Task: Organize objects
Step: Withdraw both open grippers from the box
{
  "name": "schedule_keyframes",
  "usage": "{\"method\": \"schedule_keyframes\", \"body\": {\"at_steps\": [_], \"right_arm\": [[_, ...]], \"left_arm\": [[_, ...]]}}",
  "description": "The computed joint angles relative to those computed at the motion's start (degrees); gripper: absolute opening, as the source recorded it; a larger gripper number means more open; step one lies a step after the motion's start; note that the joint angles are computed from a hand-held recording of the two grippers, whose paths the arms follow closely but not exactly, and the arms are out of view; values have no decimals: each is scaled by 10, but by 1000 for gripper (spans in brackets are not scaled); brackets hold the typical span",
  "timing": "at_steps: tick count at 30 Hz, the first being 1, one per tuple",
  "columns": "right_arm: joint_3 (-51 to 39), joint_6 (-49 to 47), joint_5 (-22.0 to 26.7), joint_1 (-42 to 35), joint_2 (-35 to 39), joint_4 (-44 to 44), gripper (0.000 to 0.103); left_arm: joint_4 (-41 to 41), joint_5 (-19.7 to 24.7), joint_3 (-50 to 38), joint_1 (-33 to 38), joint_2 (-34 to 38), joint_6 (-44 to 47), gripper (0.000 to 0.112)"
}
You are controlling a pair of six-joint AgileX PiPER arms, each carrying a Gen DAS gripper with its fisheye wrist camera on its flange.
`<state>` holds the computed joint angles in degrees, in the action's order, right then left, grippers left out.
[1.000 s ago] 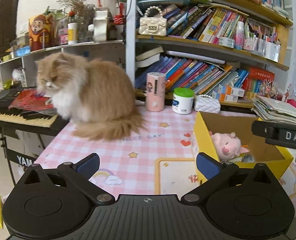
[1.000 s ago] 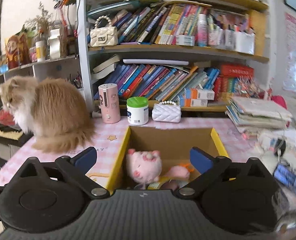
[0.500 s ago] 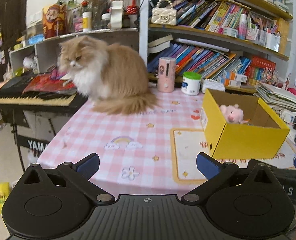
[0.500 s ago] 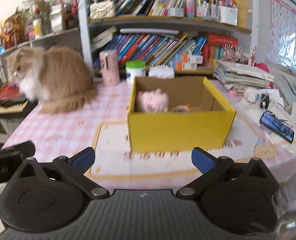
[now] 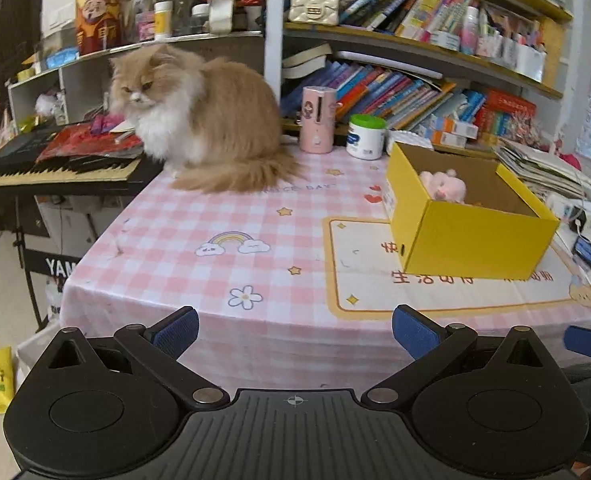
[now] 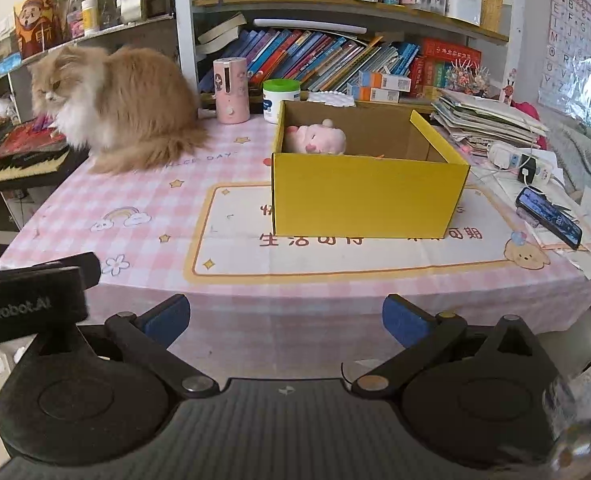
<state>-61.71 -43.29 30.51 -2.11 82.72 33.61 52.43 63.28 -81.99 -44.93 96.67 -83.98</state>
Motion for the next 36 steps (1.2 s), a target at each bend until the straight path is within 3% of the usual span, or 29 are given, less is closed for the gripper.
{"method": "schedule_keyframes", "body": {"at_steps": [14,36], "right_arm": [[-2,-29,18,12,10,33,103],[-40,-10,9,20,40,12,103]], "left_arm": [[-18,38,-48,-1,29,29,103],[-39,19,-81,24,50,62,103]]}}
